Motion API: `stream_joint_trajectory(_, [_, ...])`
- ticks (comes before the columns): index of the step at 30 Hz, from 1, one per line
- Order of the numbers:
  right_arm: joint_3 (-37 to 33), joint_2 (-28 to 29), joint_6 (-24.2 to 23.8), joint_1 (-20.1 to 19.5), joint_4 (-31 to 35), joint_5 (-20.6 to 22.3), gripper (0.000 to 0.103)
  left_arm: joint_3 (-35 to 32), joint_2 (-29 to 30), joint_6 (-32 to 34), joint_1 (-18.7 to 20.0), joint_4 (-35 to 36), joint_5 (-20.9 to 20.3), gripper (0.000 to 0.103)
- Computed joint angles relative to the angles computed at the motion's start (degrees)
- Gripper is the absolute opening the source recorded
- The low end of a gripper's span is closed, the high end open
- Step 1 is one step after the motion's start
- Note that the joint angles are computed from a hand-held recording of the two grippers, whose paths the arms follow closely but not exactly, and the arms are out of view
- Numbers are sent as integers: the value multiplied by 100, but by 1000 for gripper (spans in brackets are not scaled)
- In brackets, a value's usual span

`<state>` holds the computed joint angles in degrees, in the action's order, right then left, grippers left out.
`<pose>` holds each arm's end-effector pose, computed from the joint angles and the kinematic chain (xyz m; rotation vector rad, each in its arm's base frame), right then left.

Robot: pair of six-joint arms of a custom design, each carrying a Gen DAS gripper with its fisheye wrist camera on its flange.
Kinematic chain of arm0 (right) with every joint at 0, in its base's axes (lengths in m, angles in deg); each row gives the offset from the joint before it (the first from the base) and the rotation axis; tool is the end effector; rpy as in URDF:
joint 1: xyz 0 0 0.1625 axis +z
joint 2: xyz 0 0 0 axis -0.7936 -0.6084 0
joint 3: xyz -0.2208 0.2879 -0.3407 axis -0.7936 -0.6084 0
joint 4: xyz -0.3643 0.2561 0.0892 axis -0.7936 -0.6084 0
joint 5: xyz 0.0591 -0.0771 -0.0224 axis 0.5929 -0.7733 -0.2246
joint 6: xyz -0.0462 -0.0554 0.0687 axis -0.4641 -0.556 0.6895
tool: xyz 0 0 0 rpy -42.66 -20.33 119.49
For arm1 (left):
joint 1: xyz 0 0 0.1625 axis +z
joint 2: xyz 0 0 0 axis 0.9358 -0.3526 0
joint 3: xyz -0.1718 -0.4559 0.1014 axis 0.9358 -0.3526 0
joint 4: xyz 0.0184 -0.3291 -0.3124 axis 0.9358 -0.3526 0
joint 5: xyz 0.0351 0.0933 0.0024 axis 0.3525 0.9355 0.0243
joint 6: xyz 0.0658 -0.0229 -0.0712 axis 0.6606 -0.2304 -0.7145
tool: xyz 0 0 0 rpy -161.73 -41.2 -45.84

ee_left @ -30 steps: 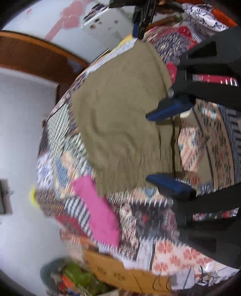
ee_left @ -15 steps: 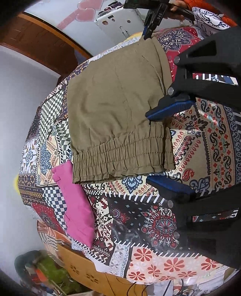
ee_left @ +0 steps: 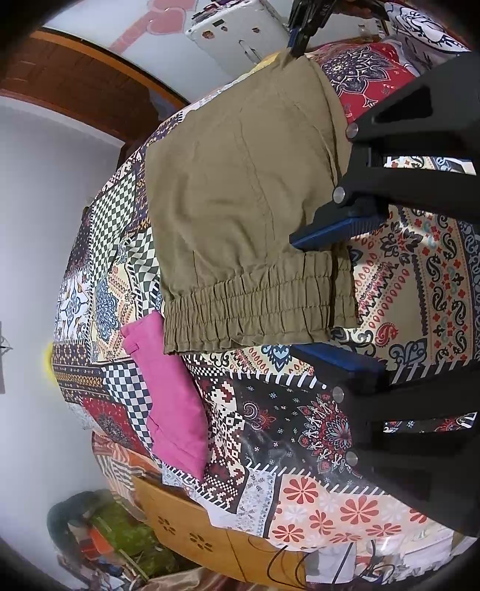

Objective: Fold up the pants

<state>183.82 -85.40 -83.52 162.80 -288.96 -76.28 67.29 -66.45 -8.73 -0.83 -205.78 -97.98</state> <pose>0.2567 -0.4596 0.0252 0.3992 -2.5614 0.6353 -0.0104 -0.5563 0.3004 0.4792 2.4278 -0.6031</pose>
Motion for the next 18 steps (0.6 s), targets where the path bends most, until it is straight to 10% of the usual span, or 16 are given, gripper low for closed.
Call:
stream_joint_trajectory(9, [-66, 109, 175, -74, 268, 49, 18, -61, 30, -100, 220, 84, -277, 57])
stream_joint_trajectory(18, [-90, -233, 173, 6, 107, -189, 29, -38, -67, 461, -226, -310, 386, 57])
